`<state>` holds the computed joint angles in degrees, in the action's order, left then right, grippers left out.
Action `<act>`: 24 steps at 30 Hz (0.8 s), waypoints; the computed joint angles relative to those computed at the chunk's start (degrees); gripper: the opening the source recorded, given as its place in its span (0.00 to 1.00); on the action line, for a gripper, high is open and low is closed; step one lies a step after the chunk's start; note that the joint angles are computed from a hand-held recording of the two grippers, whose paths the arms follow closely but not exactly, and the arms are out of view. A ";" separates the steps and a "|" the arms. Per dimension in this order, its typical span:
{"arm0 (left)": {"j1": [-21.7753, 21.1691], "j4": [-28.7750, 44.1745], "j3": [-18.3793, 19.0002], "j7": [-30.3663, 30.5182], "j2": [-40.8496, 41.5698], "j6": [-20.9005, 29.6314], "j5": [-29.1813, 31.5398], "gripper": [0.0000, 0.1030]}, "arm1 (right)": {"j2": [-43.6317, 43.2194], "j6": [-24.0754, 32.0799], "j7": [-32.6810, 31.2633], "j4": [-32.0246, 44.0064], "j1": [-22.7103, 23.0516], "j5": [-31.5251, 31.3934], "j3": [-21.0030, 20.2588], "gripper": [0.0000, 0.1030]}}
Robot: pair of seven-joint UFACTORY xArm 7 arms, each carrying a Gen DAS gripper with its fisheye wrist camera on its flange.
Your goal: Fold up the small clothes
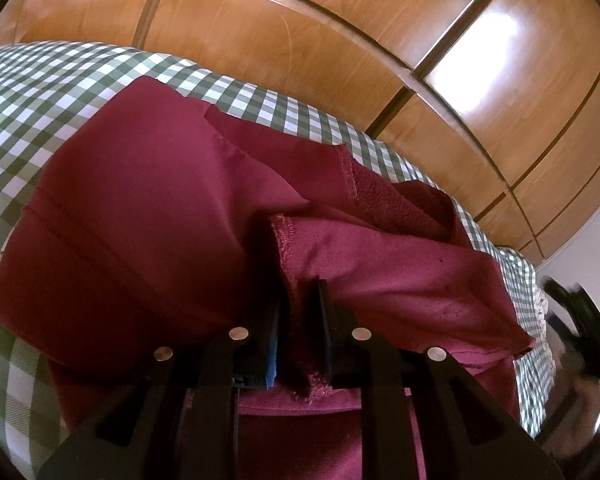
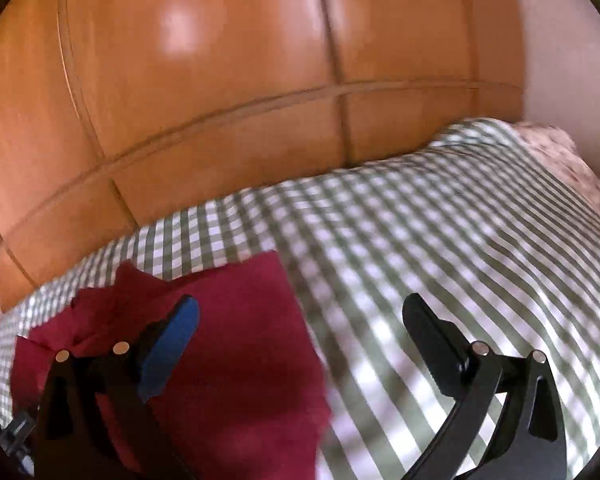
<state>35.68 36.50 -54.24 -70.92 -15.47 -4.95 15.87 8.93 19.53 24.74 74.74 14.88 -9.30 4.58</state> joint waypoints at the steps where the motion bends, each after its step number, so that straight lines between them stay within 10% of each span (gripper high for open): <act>1: 0.01 -0.12 0.05 0.01 0.05 -0.24 0.04 0.15 | 4.46 4.74 -5.01 5.93 -0.65 3.24 1.77 0.98; 6: 0.48 -0.51 -0.38 1.03 0.63 -1.83 -1.06 0.18 | 18.29 18.11 -5.78 21.89 5.92 -4.31 -4.07 0.98; 11: -0.08 -0.22 -0.45 4.02 1.03 -1.93 -3.31 0.23 | 14.30 14.84 6.27 14.04 8.30 -14.85 -8.07 0.98; 24: 1.37 0.05 -2.06 5.47 1.23 -1.94 -4.97 0.23 | 10.82 8.23 14.37 9.36 8.88 -24.52 -8.26 0.98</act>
<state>37.05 36.56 -56.30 -65.46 -14.23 -6.89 10.90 19.75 27.76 39.11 84.10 23.76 -33.81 -3.68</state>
